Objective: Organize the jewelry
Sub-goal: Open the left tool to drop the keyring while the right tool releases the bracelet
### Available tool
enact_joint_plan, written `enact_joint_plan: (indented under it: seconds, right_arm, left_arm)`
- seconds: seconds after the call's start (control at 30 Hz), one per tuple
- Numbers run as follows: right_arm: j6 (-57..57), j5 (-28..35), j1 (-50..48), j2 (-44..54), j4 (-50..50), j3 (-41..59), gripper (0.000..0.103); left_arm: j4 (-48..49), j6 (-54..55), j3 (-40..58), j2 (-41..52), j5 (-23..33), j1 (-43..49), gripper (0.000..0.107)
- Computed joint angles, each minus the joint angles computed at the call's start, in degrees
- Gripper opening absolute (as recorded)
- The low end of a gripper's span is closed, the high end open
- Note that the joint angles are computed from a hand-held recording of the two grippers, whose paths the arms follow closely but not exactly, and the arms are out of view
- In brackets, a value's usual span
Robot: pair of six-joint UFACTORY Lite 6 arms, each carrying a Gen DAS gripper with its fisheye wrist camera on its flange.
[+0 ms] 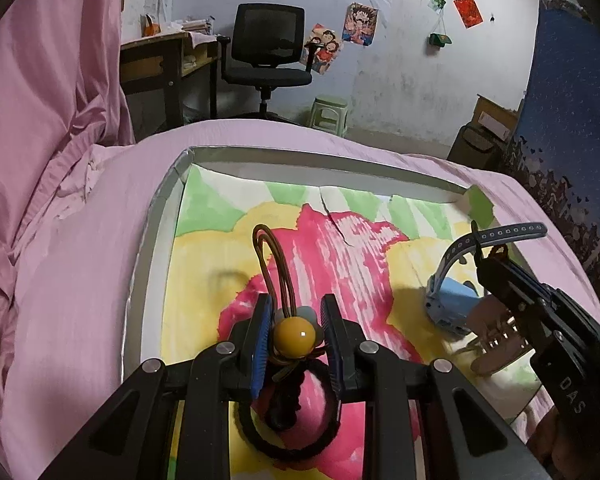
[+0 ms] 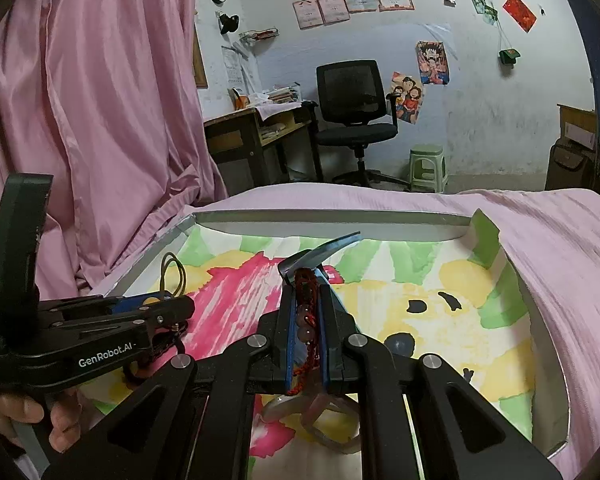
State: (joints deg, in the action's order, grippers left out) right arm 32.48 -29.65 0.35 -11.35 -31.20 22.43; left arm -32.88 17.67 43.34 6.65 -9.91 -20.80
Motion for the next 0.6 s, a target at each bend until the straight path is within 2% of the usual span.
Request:
enact_joint_plan:
  seconds: [0.1, 0.2, 0.3, 0.37, 0.6]
  right_arm:
    - [0.59, 0.18, -0.39, -0.67, -0.58, -0.43, 0.010]
    - [2.18, 0.02, -1.44, -1.49, -2.35, -1.00, 0.011]
    - [3.37, 0.05, -2.04, -2.80, -3.35, -1.75, 0.017]
    - [4.20, -0.08, -2.67, -4.25, -4.19, -2.63, 0.025]
    - [7.10, -0.14, -4.41, -9.93, -6.84, -5.91, 0.036]
  left_arm:
    - [2.55, -2.61, -0.59, -0.81, 0.12, 0.13, 0.024]
    - [9.90, -10.08, -1.88, -2.27, 0.20, 0.69, 0.028]
    - [15.08, -15.66, -3.88, -4.53, -1.04, 0.79, 0.041]
    - [16.39, -17.39, -5.49, -6.23, -2.38, 0.49, 0.051]
    - [13.74, -15.92, -10.73, -12.75, -4.86, 0.13, 0.059]
